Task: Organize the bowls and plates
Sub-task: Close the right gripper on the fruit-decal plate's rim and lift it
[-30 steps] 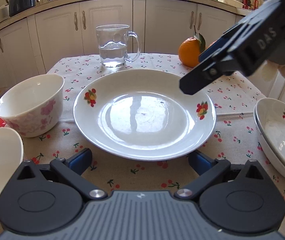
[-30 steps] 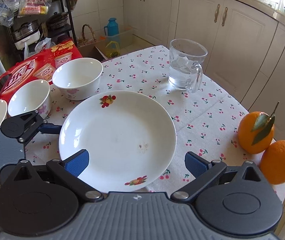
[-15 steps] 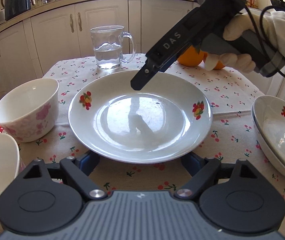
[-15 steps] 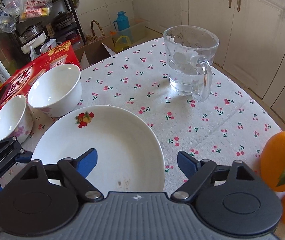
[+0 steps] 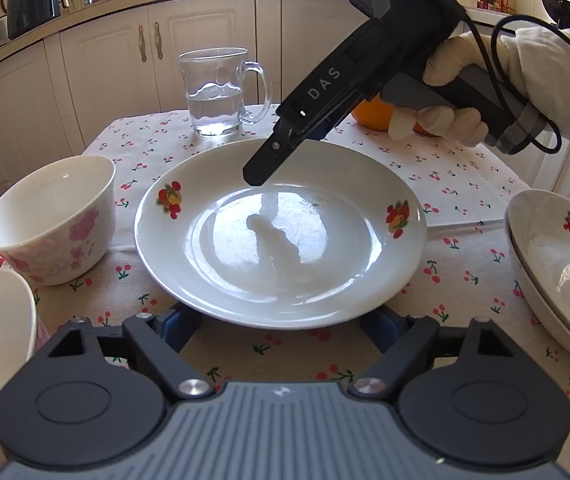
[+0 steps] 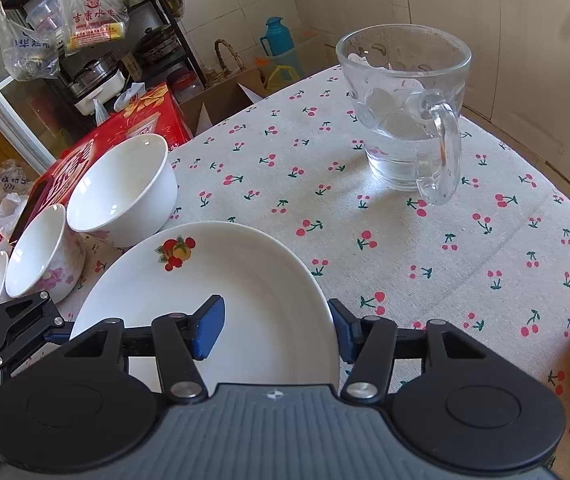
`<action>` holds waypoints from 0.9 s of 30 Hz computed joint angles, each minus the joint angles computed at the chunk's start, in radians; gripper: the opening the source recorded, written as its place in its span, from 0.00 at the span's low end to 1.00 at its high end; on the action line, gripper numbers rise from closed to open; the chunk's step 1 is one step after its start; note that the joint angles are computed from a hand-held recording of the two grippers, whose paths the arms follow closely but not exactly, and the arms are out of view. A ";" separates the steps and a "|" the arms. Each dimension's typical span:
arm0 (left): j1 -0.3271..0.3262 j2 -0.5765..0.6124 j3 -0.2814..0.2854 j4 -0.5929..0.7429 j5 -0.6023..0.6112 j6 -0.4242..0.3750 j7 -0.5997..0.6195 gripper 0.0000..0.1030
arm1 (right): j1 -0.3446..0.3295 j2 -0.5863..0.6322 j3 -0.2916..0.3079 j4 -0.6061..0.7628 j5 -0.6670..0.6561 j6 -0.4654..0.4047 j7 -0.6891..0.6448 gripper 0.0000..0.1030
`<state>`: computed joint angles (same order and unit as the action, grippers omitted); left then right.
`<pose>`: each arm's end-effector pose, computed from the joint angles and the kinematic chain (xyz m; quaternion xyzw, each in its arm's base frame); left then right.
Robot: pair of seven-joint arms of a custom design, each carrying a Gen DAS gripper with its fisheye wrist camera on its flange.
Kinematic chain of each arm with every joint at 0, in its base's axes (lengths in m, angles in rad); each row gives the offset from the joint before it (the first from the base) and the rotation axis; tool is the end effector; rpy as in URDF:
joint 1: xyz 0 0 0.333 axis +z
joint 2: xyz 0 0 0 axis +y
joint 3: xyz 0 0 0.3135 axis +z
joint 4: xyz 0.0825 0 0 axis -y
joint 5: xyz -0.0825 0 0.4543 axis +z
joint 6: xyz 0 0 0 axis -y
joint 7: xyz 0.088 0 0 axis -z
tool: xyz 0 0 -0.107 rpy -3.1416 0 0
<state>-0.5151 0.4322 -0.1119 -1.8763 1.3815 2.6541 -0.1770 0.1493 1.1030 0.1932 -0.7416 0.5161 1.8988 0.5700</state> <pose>0.5549 -0.4313 0.2542 -0.6406 0.6550 -0.2782 0.2884 0.8381 0.2501 0.2781 -0.9161 0.2319 0.1067 0.3092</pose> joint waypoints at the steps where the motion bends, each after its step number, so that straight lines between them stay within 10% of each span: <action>1: 0.000 0.000 0.000 0.000 0.000 0.001 0.001 0.83 | -0.001 0.007 0.001 0.012 0.001 -0.009 0.005 0.60; 27: 0.028 -0.110 -0.038 -0.119 -0.022 0.050 0.112 0.81 | -0.055 -0.304 -0.006 -0.453 0.097 0.114 -0.032 0.61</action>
<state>-0.4869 0.3224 -0.1502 -1.9956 1.3591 2.7039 -0.0652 0.0946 0.7992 0.1874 -1.1944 0.6133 2.0129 0.5381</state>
